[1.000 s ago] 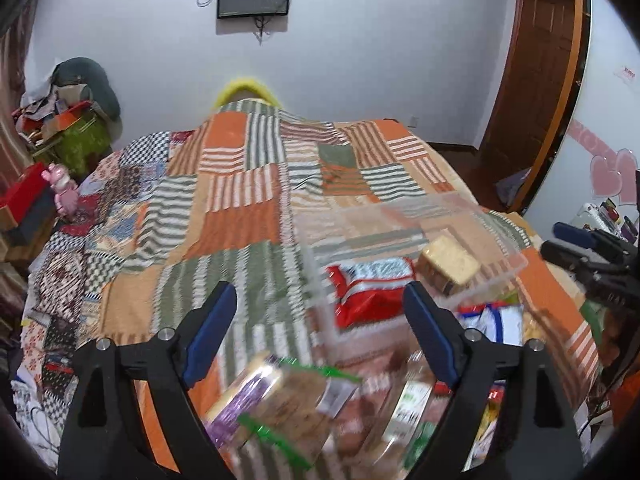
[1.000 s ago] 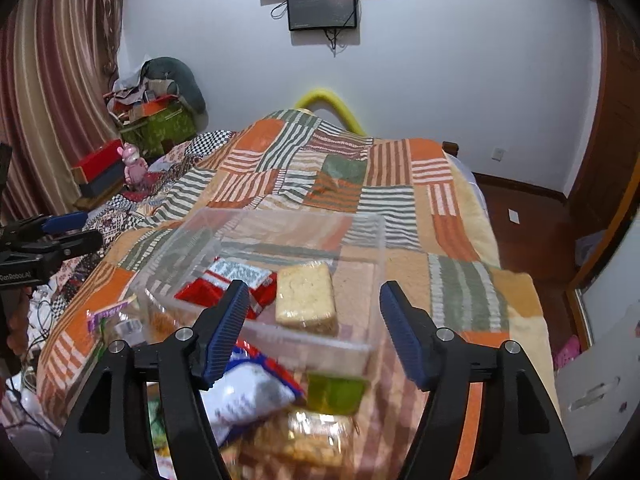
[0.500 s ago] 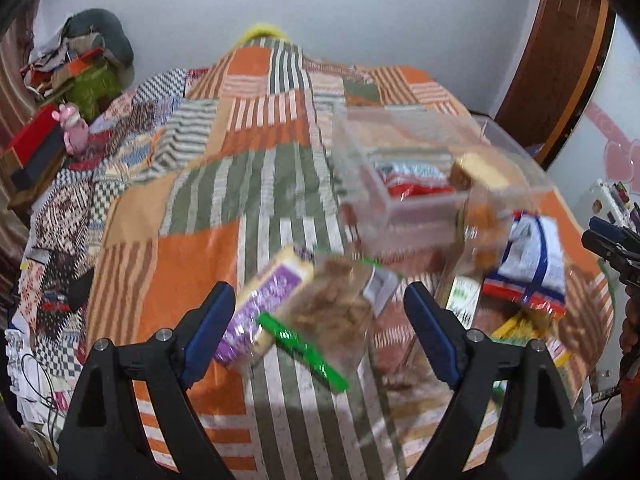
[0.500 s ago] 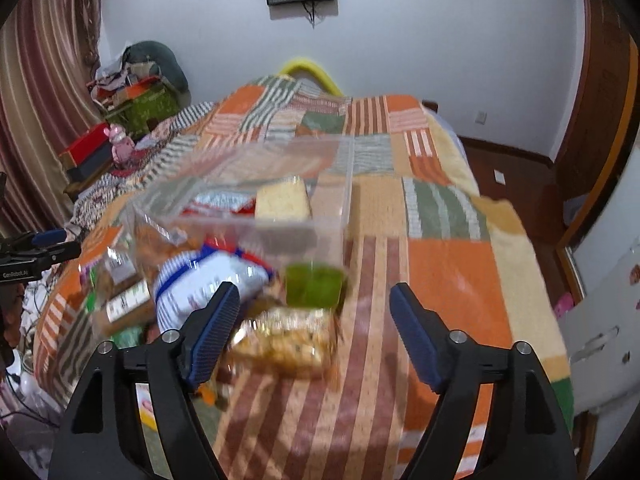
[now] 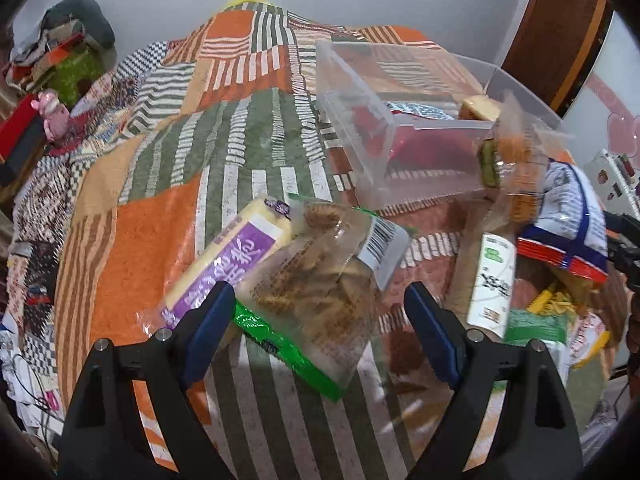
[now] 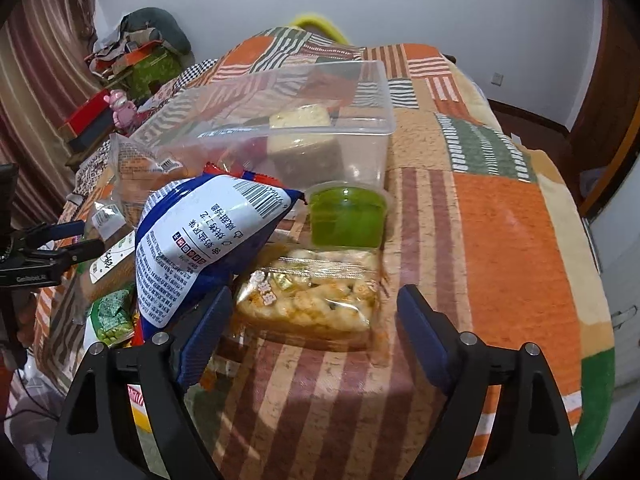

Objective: Organize snacks
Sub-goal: 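Grasp the bag of puffs with the right tool while the left tool grasps the barcode bread bag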

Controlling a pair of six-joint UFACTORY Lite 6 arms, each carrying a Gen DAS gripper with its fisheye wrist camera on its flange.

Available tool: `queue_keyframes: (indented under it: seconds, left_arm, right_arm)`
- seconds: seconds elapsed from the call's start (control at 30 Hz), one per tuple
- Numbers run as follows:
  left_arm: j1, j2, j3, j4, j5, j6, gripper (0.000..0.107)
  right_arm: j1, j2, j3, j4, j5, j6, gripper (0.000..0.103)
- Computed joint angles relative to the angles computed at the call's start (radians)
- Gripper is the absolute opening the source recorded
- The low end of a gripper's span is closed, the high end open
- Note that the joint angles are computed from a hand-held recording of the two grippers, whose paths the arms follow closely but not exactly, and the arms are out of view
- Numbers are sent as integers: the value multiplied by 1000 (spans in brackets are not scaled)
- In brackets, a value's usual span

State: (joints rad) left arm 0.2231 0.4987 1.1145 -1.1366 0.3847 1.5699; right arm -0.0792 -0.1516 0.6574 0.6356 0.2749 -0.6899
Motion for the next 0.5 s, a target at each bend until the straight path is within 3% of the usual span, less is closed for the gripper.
queue_keyframes:
  seconds: [0.33,0.5]
  left_arm:
    - [-71,52,24,-181,-90,190,95]
    - [-76,74,48,-212,-89,213,95]
  right_arm:
    - [-9,65,16,66,-12,-61,86]
    - [-22,52,1,123,3,-119,84]
